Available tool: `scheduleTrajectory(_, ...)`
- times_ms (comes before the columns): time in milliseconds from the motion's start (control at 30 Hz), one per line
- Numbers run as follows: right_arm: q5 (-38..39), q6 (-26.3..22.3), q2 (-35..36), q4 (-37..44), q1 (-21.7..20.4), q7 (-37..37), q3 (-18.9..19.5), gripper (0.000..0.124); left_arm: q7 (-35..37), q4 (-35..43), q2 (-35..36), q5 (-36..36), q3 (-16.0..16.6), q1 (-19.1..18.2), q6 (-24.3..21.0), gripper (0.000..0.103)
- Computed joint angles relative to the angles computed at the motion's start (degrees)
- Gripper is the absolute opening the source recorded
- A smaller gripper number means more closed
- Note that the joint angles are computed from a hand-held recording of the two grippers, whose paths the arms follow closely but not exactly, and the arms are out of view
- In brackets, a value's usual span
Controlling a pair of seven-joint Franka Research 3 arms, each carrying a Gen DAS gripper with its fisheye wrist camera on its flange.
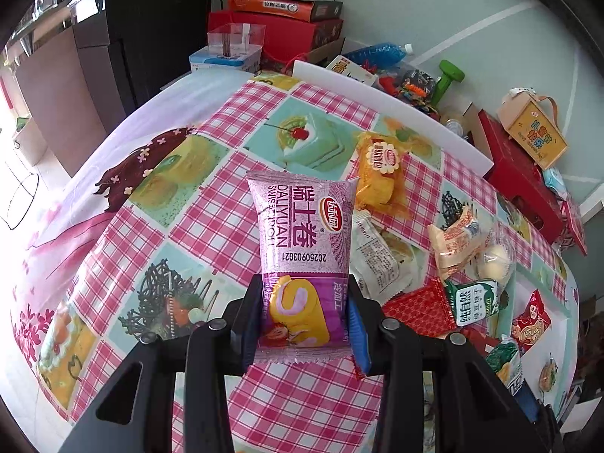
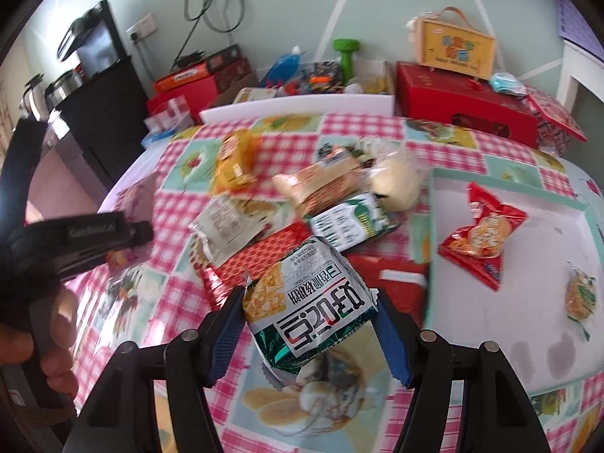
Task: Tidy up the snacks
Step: 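Carry the biscuit packet with the right tool while the left tool carries the Swiss roll packet to the tray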
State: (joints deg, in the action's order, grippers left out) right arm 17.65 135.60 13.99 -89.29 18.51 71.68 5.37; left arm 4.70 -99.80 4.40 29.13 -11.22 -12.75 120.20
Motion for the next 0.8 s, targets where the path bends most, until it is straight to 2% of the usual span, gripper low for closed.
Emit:
scheduleTrajectory(167, -2.17, 0.38, 1.54, 2.44, -0.88, 4.63, -1.92, 0.068, 2.37, 4.29, 3.15, 1.51, -0.49, -1.30, -0.14, 0.042)
scheduleTrajectory(433, -8.08, 0.11, 4.36, 6.39, -3.41, 15.57, -5.46, 0.068, 9.03, 12.09, 9.55, 1.12, -0.54, -4.43, 2.40, 0.042)
scheduleTrajectory(633, -14.04, -0.03, 5.51, 8.05, -5.03, 23.54, -7.97, 0.068, 15.28, 20.70, 15.96, 0.58, -0.37, -7.93, 2.61, 0.042)
scheduleTrajectory(800, -16.09, -0.67, 5.98, 8.87, -6.79, 26.97, -8.61, 0.069, 21.28, 29.05, 21.80, -0.01, 0.32, -11.37, 1.87, 0.042)
